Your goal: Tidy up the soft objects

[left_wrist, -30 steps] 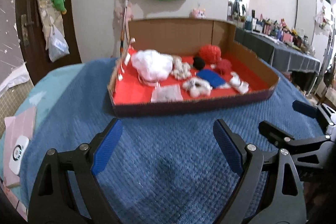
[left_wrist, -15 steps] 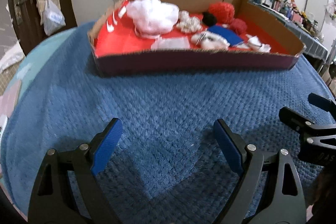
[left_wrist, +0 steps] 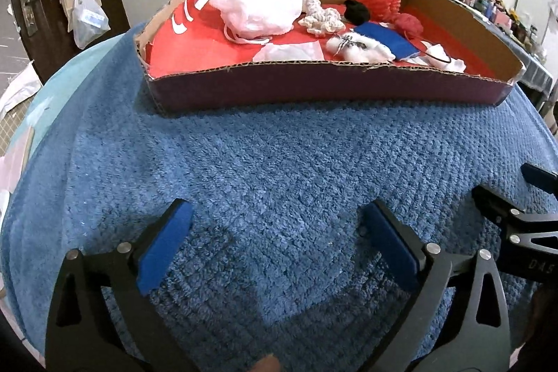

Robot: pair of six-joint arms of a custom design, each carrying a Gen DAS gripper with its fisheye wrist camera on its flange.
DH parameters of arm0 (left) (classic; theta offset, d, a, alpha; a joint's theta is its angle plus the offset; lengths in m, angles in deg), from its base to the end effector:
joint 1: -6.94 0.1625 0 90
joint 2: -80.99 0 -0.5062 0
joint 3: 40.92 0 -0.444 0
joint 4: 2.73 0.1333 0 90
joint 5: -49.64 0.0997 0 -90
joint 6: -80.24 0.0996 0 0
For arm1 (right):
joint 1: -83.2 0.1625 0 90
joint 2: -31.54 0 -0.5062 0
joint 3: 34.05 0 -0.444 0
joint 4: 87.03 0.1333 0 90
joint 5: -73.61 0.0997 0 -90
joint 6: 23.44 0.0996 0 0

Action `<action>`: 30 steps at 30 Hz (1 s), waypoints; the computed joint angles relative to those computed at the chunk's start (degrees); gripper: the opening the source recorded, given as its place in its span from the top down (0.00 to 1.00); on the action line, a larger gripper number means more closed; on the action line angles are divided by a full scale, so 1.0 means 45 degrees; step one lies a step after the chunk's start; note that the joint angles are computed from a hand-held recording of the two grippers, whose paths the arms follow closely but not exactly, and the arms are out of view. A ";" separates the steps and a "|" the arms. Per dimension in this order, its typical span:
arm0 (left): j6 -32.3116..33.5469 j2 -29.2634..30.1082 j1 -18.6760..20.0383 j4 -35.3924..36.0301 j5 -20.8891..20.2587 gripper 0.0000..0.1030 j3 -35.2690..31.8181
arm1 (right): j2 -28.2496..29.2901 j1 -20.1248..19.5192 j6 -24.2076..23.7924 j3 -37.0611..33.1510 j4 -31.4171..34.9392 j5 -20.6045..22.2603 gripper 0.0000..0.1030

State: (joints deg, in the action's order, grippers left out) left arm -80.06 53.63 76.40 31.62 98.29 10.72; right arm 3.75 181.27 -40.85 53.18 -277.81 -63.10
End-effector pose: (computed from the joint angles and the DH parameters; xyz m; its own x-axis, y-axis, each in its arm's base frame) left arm -0.0971 -0.8266 0.0968 -0.6744 0.2143 -0.7065 0.5597 0.7725 -0.2999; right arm 0.1716 -0.7771 0.0308 -0.6807 0.1400 0.7191 -0.3239 0.8229 -0.4667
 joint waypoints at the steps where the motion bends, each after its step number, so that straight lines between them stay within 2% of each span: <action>1: 0.0025 0.0005 -0.0003 -0.0013 -0.0015 0.01 -0.0002 | -0.0019 -0.0007 0.0049 0.0013 0.0042 0.0011 0.00; 30: -0.0111 0.0201 0.0026 0.0272 0.0058 0.00 -0.0346 | 0.0027 -0.0023 0.0207 -0.0084 0.0149 0.0007 0.00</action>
State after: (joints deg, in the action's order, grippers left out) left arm -80.56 54.54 76.52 32.84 98.55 9.16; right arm 3.87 181.16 -39.92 52.80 -277.14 -63.06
